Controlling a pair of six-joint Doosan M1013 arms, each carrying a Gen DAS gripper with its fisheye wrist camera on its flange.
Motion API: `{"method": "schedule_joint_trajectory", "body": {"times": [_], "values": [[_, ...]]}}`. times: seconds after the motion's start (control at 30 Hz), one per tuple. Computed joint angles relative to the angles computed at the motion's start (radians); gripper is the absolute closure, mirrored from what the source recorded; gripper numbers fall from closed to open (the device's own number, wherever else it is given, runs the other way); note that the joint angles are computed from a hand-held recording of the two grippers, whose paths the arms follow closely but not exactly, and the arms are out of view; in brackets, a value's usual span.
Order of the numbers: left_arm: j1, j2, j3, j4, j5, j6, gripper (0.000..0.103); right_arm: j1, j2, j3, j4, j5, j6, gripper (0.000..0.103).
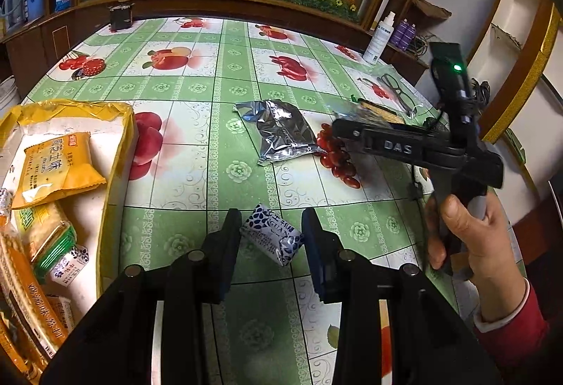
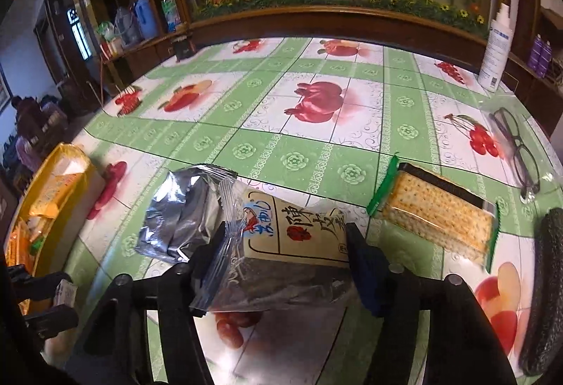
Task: Organize snacks
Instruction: 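Carry the candy bar and dried-fruit bag over the tray with both tools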
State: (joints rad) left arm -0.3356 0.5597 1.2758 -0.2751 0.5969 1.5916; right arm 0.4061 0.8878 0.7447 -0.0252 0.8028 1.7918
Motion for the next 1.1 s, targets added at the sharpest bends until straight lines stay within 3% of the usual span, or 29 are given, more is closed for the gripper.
{"method": "schedule_joint_trajectory", "body": {"times": [0.17, 0.5, 0.73, 1.1], "values": [[-0.004, -0.016, 0.019, 0.028, -0.023, -0.024, 0.071, -0.001, -0.083, 0.147, 0.075, -0.131, -0.015, 0.041], [-0.028, -0.084, 0.090, 0.336, -0.098, -0.274, 0.070, 0.032, -0.230, 0.367, 0.240, -0.360, -0.103, 0.041], [-0.035, -0.127, 0.143, 0.516, -0.118, -0.431, 0.070, 0.057, -0.278, 0.425, 0.335, -0.405, -0.196, 0.041], [-0.010, -0.183, 0.220, 0.719, -0.142, -0.658, 0.070, 0.088, -0.291, 0.442, 0.459, -0.398, -0.323, 0.041]]}}
